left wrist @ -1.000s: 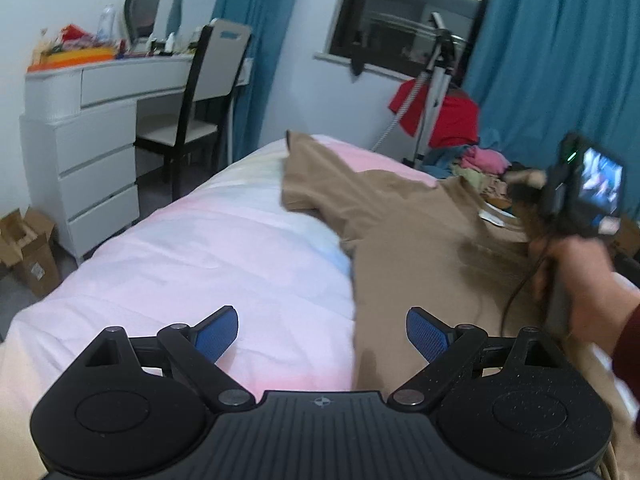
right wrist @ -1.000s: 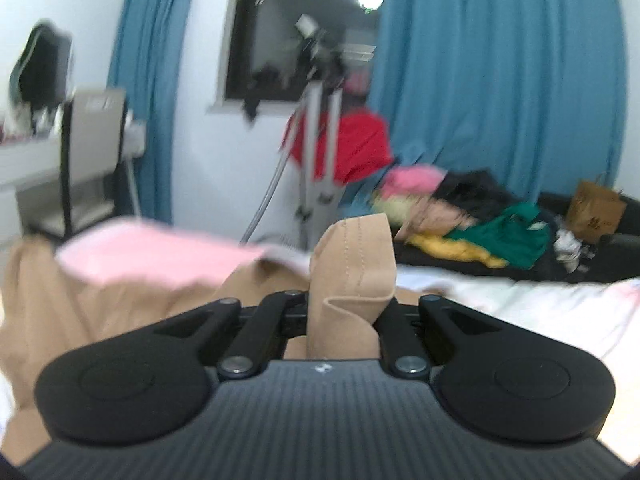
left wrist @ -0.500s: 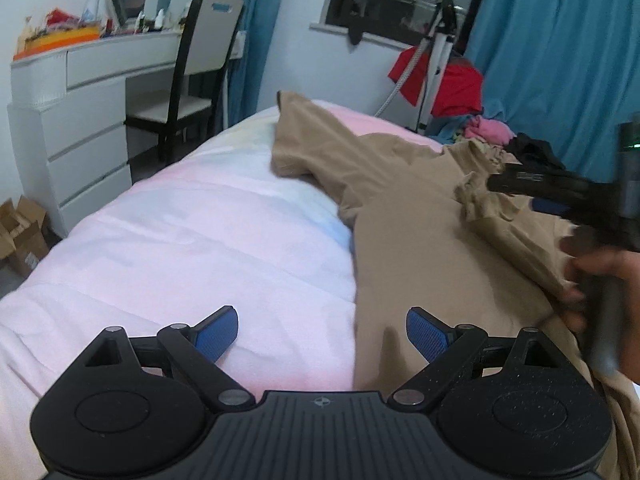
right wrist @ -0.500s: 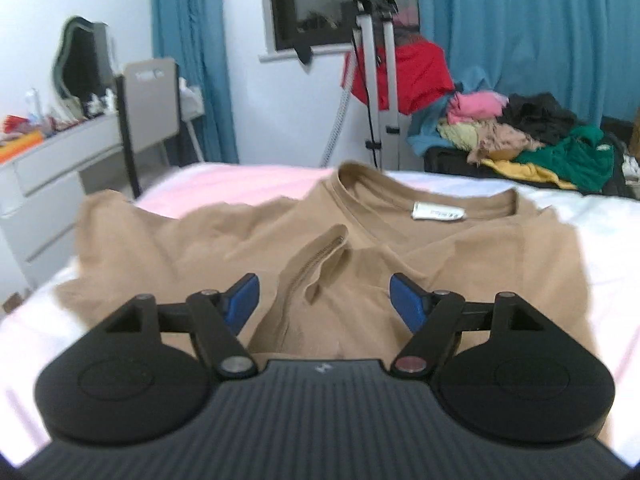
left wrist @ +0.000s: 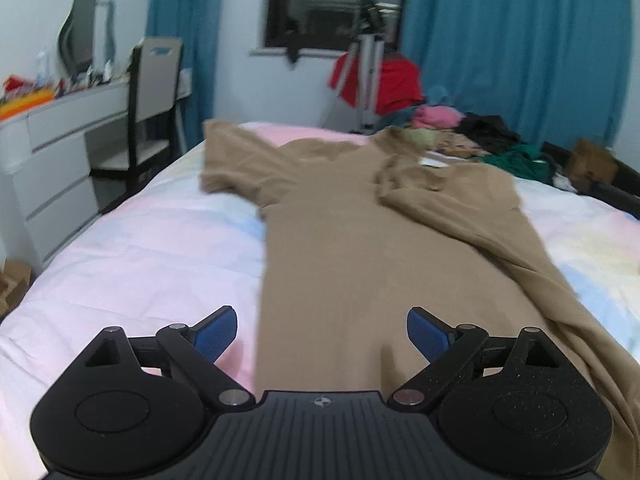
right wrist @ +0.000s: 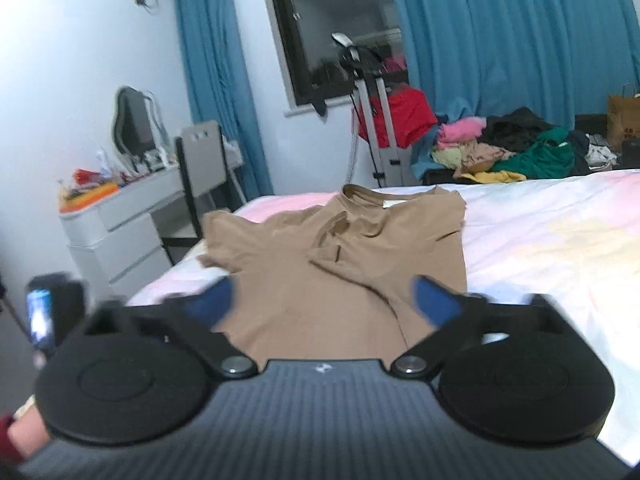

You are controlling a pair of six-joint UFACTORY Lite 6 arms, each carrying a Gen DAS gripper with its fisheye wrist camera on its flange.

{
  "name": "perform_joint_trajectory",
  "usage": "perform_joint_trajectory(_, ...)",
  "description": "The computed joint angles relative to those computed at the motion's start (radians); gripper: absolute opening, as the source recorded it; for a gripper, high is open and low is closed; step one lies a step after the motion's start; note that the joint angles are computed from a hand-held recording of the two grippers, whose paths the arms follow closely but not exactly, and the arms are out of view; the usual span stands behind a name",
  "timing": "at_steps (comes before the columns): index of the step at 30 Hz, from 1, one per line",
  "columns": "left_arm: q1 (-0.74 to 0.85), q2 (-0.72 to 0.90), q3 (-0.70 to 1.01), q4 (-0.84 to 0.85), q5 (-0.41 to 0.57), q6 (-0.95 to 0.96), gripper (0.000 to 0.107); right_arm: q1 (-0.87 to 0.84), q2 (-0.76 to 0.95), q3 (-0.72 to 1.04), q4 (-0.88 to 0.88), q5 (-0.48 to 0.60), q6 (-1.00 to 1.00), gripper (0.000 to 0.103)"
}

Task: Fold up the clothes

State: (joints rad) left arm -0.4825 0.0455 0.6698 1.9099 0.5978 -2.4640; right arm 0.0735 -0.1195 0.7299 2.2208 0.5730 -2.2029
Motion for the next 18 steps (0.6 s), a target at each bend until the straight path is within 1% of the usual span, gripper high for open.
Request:
perform_joint_trajectory(2,-0.077,-0.012,-0.025,-0.027,0.065,0.013,0.094,-0.060,-0.083,-0.063,-0.063,0.044,0.063,0.103)
perform_joint_trajectory(4,-0.130,0.002,-0.027,-0.073,0.099,0.044,0.094,-0.121,-0.135,-0.080,-0.084,0.057,0.123,0.103)
perform_joint_trajectory(9,-0.189,-0.008,-0.020,-0.111,0.051,0.049,0.094,-0.346,-0.165,-0.056,-0.178,0.123,0.317,0.103)
perform_joint_trajectory(12,-0.254,-0.020,-0.009,-0.113,0.026,0.033,0.094,-0.484,-0.143,-0.045,-0.226,0.153,0.363,0.103)
perform_joint_trajectory(14,-0.302,0.012,0.046,-0.125,-0.011,0.014,0.092,-0.566,-0.120,-0.041,-0.237,0.173,0.374,0.103)
perform_joint_trajectory(16,-0.347,0.062,0.120,-0.128,-0.052,0.007,0.088,-0.636,-0.087,-0.035,-0.225,0.214,0.391,0.103)
perform_joint_trajectory(18,-0.404,0.137,0.210,-0.127,-0.075,0.027,0.087,-0.693,-0.055,-0.033,-0.204,0.272,0.406,0.103)
